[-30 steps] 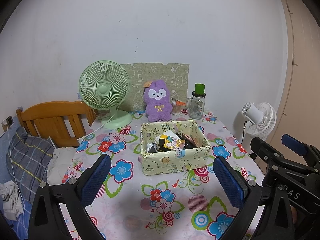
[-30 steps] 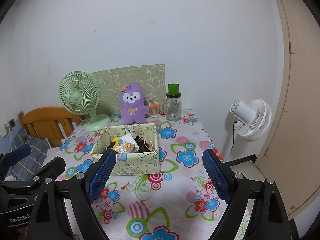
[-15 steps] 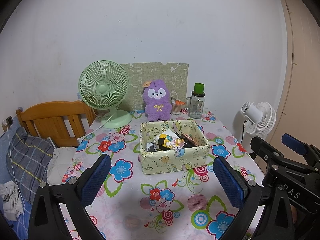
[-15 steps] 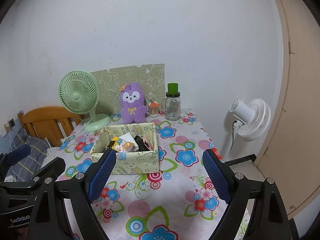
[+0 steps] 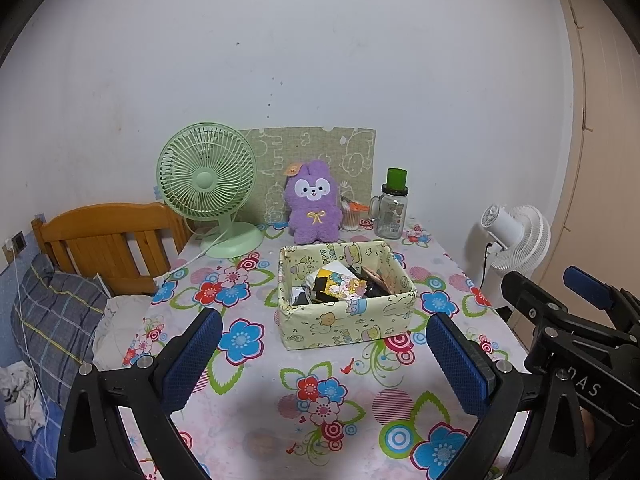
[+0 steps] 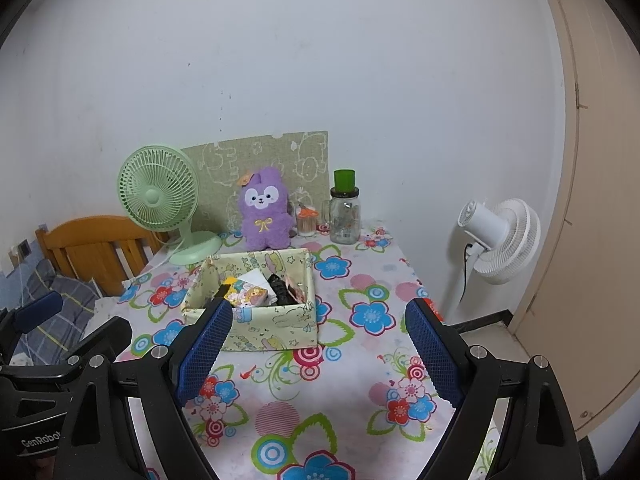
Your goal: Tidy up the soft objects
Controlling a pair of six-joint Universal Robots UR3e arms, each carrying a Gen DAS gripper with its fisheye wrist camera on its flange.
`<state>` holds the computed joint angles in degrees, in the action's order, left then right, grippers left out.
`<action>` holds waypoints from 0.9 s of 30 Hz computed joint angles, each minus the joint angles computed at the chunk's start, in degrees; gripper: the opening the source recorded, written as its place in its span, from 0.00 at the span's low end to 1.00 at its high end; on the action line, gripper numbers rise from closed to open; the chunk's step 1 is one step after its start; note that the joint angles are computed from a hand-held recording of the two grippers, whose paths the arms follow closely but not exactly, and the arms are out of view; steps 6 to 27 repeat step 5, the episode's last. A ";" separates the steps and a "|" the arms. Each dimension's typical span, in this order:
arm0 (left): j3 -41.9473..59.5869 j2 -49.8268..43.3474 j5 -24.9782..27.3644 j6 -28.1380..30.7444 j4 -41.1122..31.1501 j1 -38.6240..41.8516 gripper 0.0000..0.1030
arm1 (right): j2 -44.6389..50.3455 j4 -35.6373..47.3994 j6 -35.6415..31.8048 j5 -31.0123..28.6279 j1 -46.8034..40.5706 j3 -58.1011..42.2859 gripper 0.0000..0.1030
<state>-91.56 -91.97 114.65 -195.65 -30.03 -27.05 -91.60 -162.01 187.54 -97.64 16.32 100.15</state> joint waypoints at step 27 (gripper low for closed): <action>0.32 -0.15 0.22 -0.03 0.02 -0.03 1.00 | 0.12 -0.49 -0.18 -0.53 0.32 -0.17 0.87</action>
